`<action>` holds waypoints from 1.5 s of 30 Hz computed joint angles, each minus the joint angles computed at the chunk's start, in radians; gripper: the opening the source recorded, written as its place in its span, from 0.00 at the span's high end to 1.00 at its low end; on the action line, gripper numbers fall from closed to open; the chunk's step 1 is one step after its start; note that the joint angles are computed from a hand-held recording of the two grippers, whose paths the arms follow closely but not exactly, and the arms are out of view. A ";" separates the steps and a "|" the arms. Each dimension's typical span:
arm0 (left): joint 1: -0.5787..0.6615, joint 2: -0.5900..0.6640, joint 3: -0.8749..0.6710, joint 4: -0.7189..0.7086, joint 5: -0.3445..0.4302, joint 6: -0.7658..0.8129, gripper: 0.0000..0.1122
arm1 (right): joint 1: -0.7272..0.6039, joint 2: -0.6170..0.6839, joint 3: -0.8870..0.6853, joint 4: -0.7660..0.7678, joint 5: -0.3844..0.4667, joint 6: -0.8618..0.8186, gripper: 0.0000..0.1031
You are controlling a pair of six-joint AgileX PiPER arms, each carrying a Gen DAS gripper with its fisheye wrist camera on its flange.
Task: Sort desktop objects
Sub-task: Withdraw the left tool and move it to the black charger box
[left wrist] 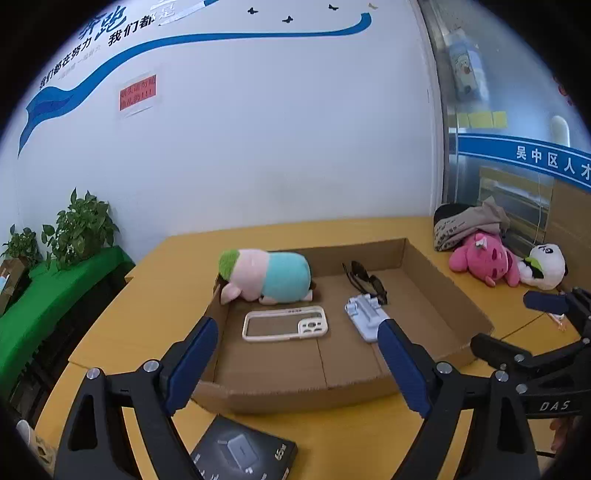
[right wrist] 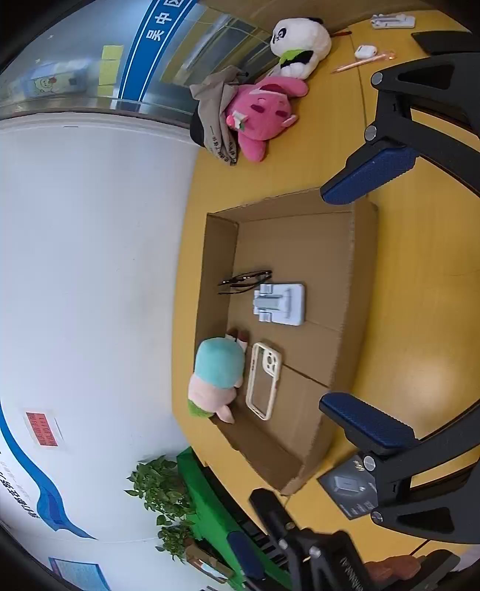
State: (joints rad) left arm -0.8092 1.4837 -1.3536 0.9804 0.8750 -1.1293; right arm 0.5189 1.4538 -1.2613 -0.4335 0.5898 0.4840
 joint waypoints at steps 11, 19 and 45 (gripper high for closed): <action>-0.048 -0.049 0.065 0.007 0.021 -0.075 0.21 | 0.045 -0.140 0.111 -0.064 0.046 0.091 0.00; -0.058 -0.039 0.043 -0.005 0.017 -0.061 0.21 | 0.042 -0.141 0.117 -0.058 0.046 0.095 0.00; 0.031 -0.054 0.073 -0.107 -0.081 0.032 0.21 | -0.014 -0.108 0.118 0.017 0.018 0.030 0.00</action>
State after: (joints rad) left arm -0.7781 1.4294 -1.2808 0.8730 0.7942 -1.0971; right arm 0.5046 1.3459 -1.1438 -0.4169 0.6078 0.5141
